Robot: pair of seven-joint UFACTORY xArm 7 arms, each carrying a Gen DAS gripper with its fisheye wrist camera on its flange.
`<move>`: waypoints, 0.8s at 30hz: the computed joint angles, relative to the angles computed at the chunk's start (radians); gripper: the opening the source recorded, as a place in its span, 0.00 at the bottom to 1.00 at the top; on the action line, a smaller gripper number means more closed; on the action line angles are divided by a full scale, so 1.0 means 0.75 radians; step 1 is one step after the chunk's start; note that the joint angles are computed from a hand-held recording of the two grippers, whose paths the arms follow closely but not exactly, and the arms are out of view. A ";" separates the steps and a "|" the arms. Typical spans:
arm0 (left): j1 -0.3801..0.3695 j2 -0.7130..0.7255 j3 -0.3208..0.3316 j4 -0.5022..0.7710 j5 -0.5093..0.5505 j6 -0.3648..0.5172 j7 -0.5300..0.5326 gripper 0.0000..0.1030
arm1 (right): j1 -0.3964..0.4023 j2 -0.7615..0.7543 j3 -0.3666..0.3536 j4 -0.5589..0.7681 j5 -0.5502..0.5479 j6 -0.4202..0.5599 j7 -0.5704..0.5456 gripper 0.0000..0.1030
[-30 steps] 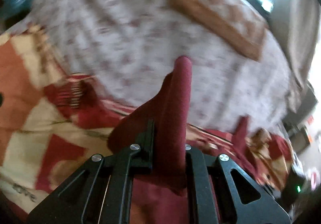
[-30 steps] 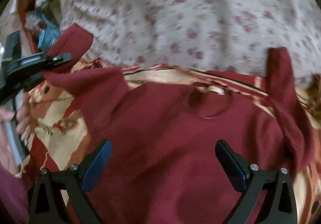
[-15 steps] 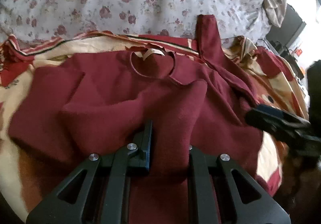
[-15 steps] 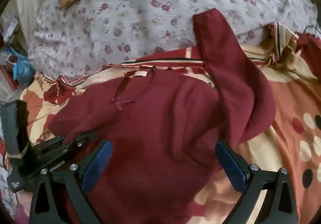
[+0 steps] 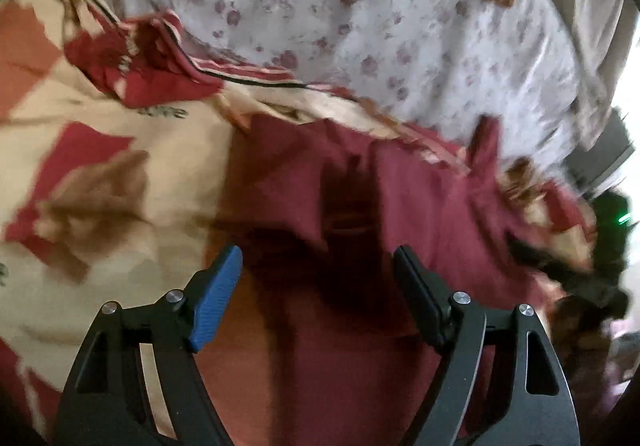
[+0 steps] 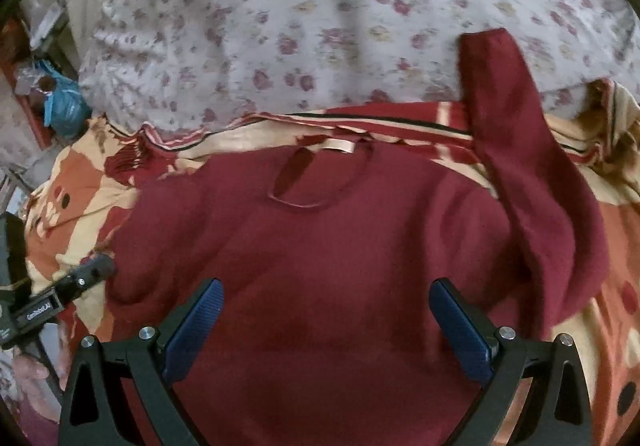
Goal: Fold small clothes
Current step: 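Grasp a sleeve with the left gripper, fold it across the body, release, then grasp the other sleeve cuff with the right gripper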
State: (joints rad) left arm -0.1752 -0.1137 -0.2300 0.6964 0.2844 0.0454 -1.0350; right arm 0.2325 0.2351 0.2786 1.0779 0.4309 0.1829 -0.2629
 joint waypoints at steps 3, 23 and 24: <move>-0.229 0.003 0.180 -0.029 -0.297 -0.116 0.306 0.76 | -0.020 0.015 0.041 0.026 0.061 0.031 -0.040 0.99; 0.292 -0.022 -0.229 0.038 0.254 0.189 -0.170 0.76 | 0.125 0.159 -0.052 0.248 -0.191 -0.028 0.195 0.16; 0.292 -0.020 -0.227 0.042 0.299 0.196 -0.210 0.76 | 0.128 0.098 -0.084 0.161 -0.213 -0.124 0.231 0.16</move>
State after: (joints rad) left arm 0.0437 -0.1284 -0.4003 0.7281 0.5088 0.1926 -1.1928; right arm 0.3286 0.3085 0.2156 1.1984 0.2709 0.0901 -0.0894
